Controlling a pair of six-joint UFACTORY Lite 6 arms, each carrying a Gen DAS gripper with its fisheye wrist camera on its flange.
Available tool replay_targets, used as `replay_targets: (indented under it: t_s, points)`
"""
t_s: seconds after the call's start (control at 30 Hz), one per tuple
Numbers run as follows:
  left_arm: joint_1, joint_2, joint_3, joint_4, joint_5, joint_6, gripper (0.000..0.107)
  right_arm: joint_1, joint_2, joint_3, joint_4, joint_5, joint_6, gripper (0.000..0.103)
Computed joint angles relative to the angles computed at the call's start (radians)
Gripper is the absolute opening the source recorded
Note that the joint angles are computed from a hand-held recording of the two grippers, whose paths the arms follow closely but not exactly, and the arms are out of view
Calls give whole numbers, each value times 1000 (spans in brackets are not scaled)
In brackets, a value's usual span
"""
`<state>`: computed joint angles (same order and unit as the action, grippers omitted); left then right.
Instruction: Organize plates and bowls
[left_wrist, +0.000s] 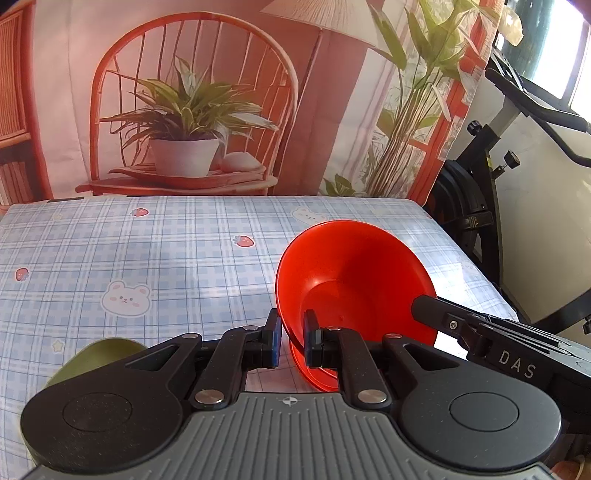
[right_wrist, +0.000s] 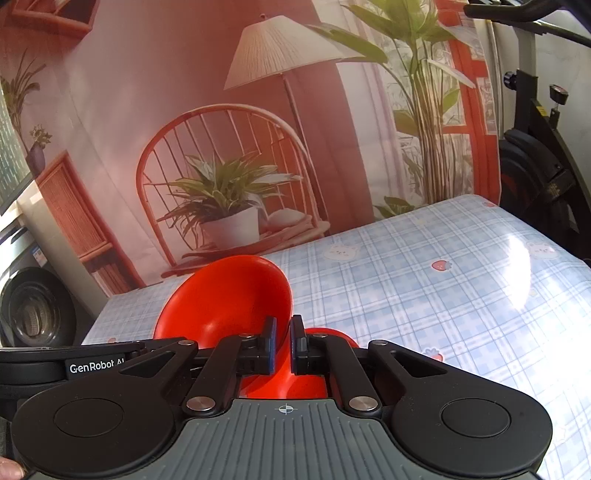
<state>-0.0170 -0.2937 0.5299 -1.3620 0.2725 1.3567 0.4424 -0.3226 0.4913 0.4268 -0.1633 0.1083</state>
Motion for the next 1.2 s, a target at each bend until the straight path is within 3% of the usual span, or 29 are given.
replay_targets:
  t_s: [0.1,0.27,0.47,0.77,1.2]
  points:
    - [12,-4,-17,-21,23,26,13,15,-19,-16,108,4,-105,7]
    - [14,10,-25,-58,36,71,13,19,-19,-38,132,-5,-123,6]
    - [8,72,-9,-157,32,174,13,-20,36,-52,-203,-51,217,6]
    - [-107,196,50,-327,-70,317,13,-118,129,-101,-550,-190,551,6]
    - [-214,348,125,-777,-163,741,13,-209,285,-120,-666,-364,622,6]
